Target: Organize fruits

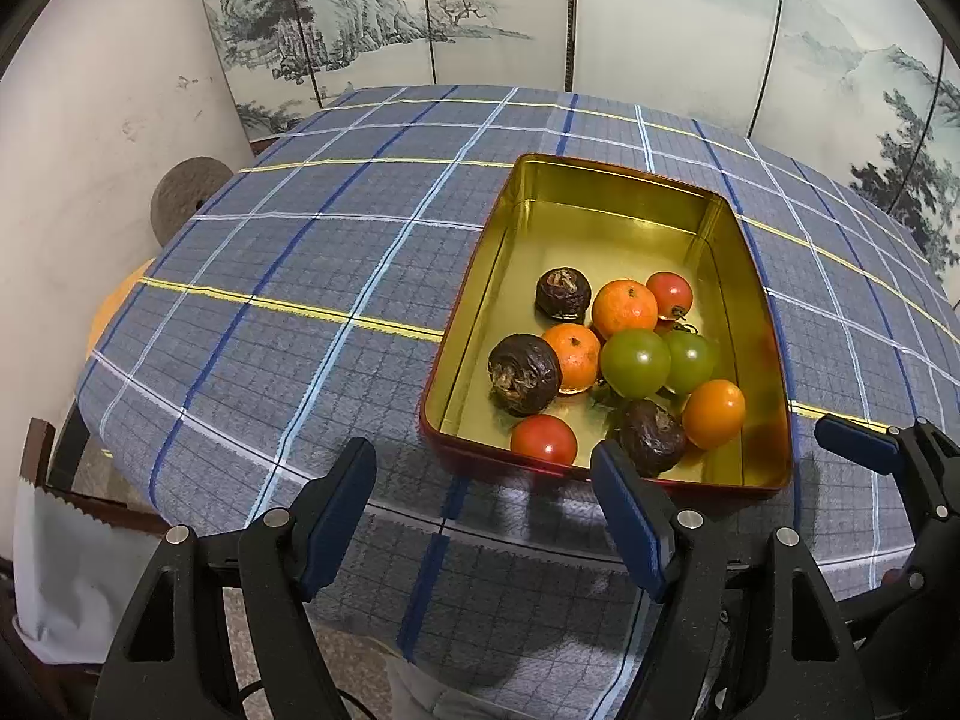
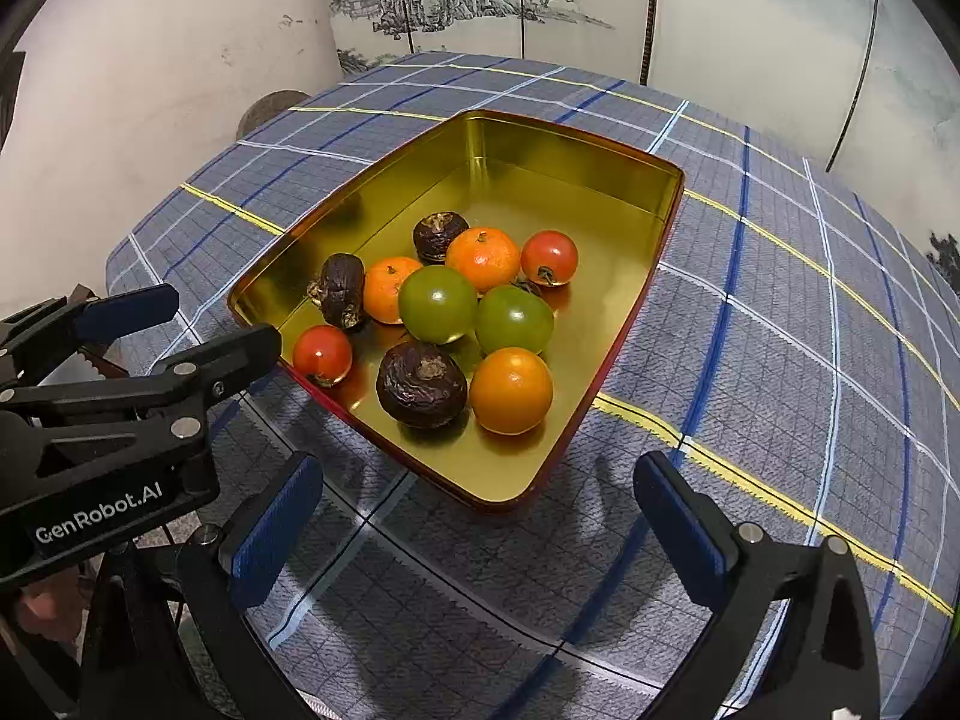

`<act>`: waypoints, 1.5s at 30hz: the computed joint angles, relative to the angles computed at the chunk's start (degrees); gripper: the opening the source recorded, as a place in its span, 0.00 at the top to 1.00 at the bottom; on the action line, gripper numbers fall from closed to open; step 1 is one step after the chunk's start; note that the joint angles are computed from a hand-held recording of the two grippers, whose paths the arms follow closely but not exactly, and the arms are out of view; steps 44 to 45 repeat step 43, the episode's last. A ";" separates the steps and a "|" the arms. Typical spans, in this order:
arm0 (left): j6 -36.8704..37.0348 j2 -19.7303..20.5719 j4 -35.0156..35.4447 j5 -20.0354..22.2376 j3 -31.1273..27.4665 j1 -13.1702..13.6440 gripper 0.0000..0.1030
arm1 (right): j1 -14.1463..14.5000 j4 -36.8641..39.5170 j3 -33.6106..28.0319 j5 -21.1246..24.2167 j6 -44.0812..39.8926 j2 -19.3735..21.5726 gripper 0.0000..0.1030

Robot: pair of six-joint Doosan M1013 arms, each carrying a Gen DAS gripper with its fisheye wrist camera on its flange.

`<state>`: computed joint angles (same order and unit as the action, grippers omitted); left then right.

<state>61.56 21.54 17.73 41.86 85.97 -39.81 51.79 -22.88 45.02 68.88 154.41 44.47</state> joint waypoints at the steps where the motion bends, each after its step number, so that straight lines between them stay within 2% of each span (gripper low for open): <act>1: -0.07 0.00 0.12 -0.05 0.04 -0.02 0.28 | -0.01 0.08 0.03 -0.07 -0.09 -0.01 0.00; 45: 0.93 0.05 -0.73 -0.18 -0.22 0.24 0.27 | -0.06 0.48 0.30 -0.42 -0.54 -0.16 0.00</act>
